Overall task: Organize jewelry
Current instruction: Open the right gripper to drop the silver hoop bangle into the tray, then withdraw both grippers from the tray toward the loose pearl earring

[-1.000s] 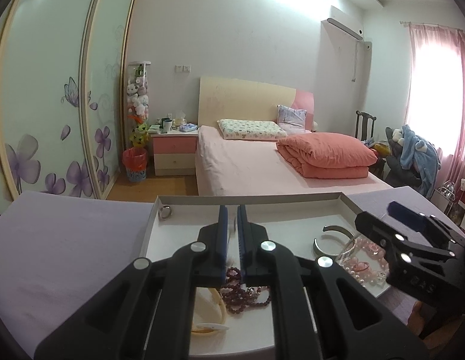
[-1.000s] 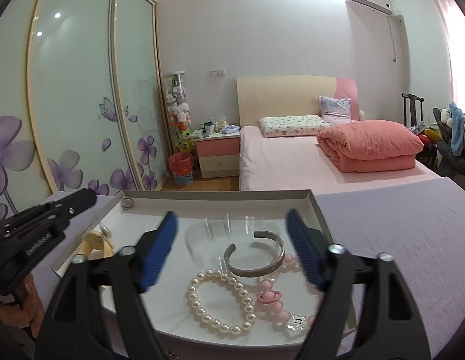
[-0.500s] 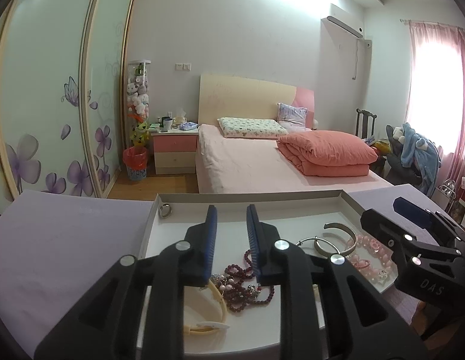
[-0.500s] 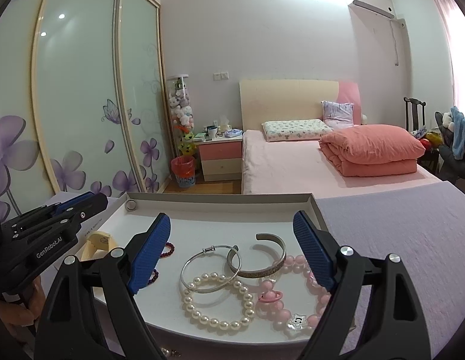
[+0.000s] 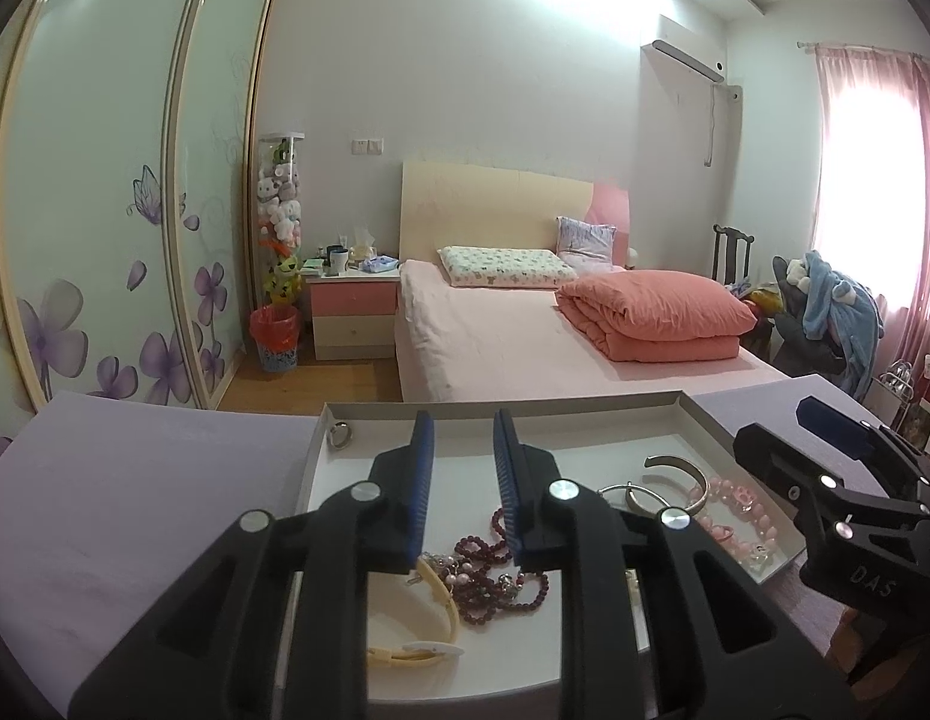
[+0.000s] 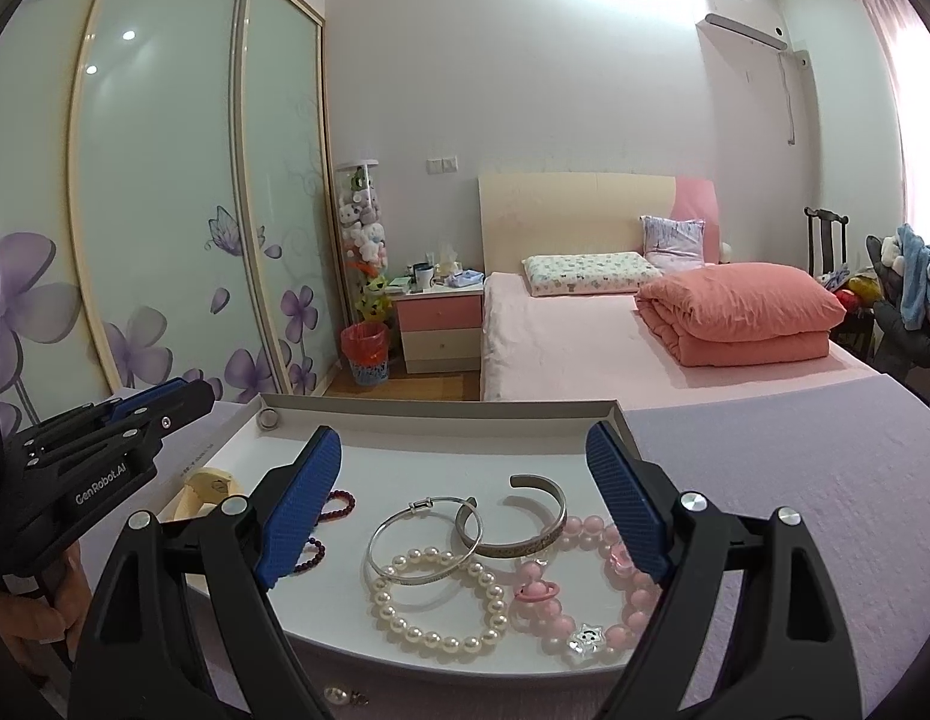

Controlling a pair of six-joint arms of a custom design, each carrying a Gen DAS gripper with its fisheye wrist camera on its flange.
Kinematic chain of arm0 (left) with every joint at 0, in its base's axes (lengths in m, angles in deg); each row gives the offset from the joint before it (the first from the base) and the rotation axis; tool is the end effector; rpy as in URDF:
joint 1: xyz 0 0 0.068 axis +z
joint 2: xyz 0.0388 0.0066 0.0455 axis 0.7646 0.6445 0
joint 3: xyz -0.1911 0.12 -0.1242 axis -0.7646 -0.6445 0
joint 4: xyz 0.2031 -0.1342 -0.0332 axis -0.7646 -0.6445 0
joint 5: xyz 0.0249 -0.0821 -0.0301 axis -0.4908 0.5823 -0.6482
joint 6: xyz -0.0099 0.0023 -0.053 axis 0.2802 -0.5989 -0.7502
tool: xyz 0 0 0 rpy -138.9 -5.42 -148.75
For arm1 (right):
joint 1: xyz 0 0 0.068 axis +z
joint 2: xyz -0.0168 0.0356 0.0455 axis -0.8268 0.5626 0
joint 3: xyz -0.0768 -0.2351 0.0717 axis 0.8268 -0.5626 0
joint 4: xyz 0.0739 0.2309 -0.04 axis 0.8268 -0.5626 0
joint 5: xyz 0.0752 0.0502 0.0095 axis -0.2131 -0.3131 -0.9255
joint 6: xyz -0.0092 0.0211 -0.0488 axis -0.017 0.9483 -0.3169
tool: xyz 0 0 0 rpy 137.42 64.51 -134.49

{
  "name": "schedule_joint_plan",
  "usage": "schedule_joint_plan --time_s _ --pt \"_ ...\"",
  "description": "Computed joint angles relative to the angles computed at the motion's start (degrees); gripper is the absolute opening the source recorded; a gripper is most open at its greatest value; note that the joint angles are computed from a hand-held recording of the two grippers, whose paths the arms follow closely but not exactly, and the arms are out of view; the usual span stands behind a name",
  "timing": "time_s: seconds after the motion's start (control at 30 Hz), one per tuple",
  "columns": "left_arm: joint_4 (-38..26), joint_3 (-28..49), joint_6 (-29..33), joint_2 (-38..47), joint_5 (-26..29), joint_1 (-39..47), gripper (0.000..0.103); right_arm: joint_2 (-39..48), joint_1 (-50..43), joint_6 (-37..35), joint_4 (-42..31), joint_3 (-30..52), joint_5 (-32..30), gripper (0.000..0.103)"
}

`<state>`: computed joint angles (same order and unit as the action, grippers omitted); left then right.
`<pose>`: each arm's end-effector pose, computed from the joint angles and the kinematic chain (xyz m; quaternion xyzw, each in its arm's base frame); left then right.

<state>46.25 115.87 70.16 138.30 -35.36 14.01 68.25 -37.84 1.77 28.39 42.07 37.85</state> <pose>0.3304 -0.2198 0.1832 0.0224 0.8342 -0.0619 0.5476 0.2791 0.0872 0.1848 -0.0546 0.8172 0.0912 0.5665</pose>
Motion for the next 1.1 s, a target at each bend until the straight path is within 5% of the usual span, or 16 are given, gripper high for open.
schedule_joint_plan --time_s 0.43,0.8,1.1 --pt "0.9 -10.4 -0.4 -9.4 -2.3 -1.5 0.027 -11.1 4.0 0.9 -4.4 -7.9 0.8 0.084" --pt "-3.1 -28.4 -4.0 -28.6 -9.4 -7.6 0.033 -26.1 14.2 4.9 -19.5 -15.3 6.1 0.084" --pt "-10.4 -35.5 -10.5 -38.9 -13.1 -10.8 0.035 -33.4 23.5 11.8 -32.3 -17.4 12.4 0.084"
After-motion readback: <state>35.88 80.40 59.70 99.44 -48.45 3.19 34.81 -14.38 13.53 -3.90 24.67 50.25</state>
